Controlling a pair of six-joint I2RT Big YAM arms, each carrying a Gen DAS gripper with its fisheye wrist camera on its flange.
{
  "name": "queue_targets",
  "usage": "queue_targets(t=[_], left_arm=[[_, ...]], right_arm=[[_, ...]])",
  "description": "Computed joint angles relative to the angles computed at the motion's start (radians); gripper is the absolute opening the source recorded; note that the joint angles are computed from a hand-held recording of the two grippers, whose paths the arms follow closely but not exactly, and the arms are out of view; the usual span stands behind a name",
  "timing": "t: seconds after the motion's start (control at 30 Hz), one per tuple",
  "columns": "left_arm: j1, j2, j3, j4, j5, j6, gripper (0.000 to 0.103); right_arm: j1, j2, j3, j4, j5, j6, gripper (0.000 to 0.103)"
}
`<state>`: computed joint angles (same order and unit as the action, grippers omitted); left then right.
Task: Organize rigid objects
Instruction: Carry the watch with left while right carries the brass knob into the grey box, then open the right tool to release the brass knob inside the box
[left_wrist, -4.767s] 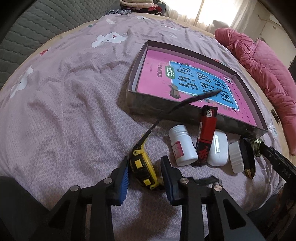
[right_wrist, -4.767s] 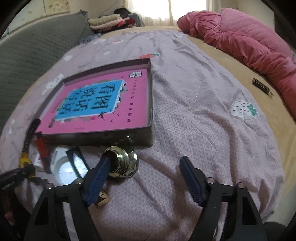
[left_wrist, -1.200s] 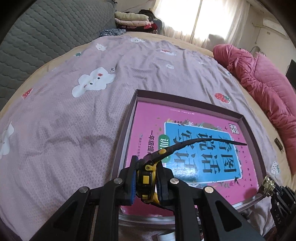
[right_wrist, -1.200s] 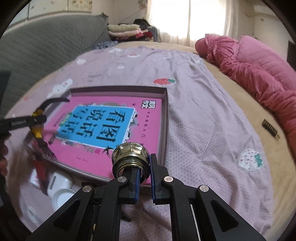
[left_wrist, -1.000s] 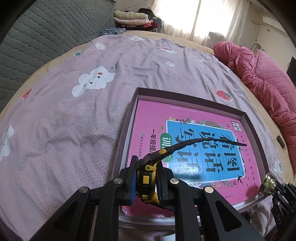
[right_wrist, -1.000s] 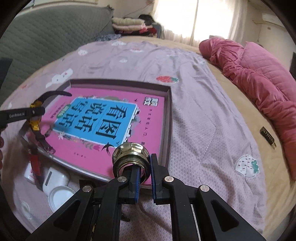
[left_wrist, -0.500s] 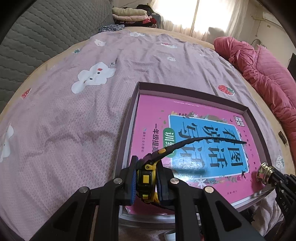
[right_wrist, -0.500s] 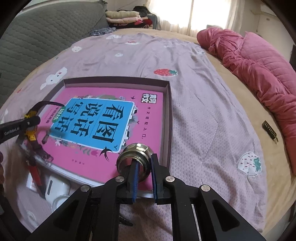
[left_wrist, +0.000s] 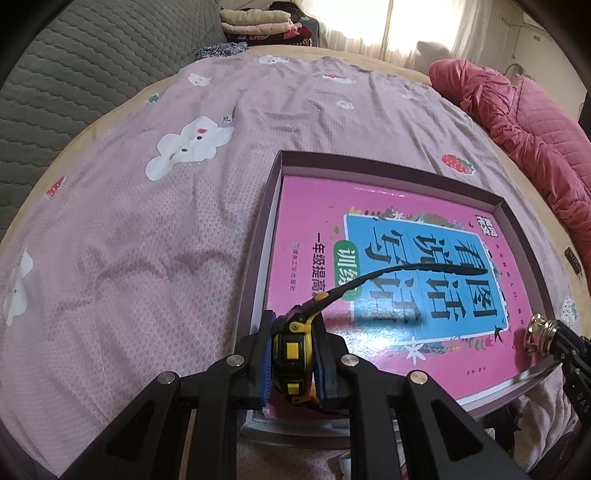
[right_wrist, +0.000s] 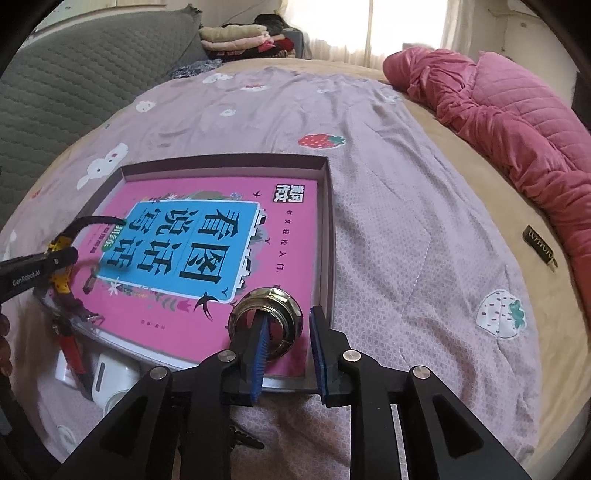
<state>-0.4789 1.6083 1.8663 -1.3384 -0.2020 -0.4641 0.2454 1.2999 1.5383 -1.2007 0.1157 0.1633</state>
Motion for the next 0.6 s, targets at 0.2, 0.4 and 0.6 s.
queue_targets(t=[0.2,0.4,0.6], left_arm=[[-0.001,0.003,0.002,-0.010,-0.004,0.005,0.019],[0.003,0.002,0.002,-0.011,0.003,0.001,0.019],[0.003,0.002,0.003,-0.015,0.004,0.014,0.019]], right_arm=[[0.006,-0.030,-0.019,0.054,-0.005,-0.016,0.042],[0.007,-0.064,-0.049,0.095,0.000,-0.017,0.046],[-0.006,-0.102,-0.086,0.120,0.001,-0.002,0.049]])
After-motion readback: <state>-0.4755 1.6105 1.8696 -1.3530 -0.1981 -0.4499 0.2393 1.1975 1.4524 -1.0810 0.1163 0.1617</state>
